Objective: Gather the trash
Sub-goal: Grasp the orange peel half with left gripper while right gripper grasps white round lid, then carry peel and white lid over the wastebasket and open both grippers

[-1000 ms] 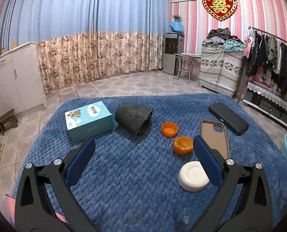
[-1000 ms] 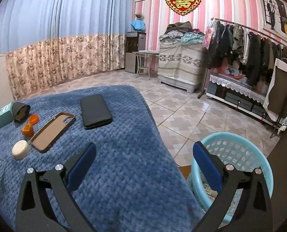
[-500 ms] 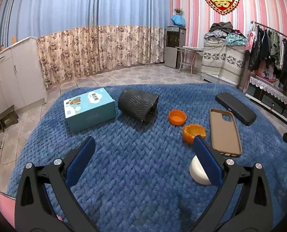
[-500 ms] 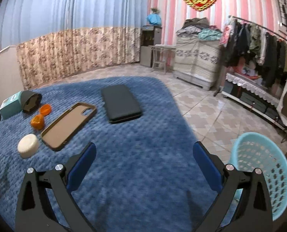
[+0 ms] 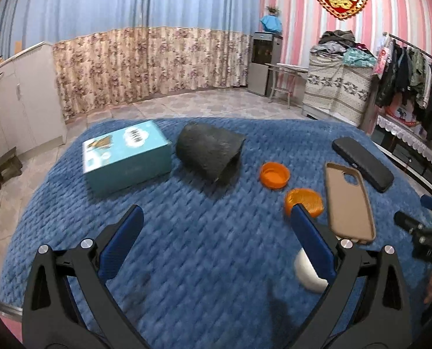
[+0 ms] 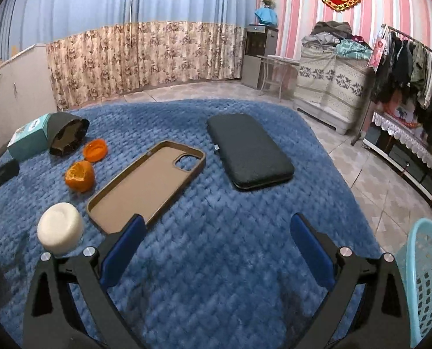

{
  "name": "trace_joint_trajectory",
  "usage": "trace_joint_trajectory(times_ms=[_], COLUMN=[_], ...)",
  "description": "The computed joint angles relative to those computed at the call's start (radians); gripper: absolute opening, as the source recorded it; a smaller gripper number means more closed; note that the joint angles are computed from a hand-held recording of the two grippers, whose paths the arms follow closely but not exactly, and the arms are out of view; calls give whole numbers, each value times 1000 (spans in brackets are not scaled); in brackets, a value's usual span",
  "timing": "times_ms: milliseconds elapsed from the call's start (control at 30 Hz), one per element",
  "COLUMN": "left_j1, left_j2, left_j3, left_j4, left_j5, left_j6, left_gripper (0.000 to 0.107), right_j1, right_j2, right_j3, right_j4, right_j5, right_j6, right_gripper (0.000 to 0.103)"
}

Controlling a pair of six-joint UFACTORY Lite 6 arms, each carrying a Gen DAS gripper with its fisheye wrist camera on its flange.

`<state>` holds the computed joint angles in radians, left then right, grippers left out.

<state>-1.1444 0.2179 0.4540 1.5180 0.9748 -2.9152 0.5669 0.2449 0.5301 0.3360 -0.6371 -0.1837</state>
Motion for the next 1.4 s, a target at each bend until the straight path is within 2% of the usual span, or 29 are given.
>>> trace_joint_trajectory(times_ms=[100,200,333,433,500,600,633,800,1033,1200,1400], left_j1=[64,147,220,270,302,311,303,220,-78,-270,-390], left_j2=[38,117,213,268,297,300,287,185,-23,-70,-128], left_j3=[68,175,286,340,368,358,339,231,-29,-127,-199], left_j4=[85,196,274,348,405,484,500,375,-46,-268,-381], left_j5=[-34,-130,-228,-307,-361,-384,-371,-293,-112,-52,-27], left_j6=[32,63,78,65,53,-11,-32,-1,2,-55,-107], left_gripper=[98,98,97,82,63,42,41,39,39,39,39], right_j1=[-26,-99,-127,-159,-176,-186,-184,-120,82,217,331], right_j2=[-13,-34,-32,-30,-32,-36,-34,-48,-24,32,109], right_j3=[-3,-12,-10,-8,-3,-7,-7,-21,-22,25,119], right_j4=[-33,-125,-115,-146,-167,-185,-188,-158,-55,-17,-16], right_j5=[19,40,41,48,59,60,58,53,37,49,114], right_j6=[53,119,87,110,129,134,133,114,87,78,78], right_gripper=[98,98,98,98,98,98,98,98,98,98,96])
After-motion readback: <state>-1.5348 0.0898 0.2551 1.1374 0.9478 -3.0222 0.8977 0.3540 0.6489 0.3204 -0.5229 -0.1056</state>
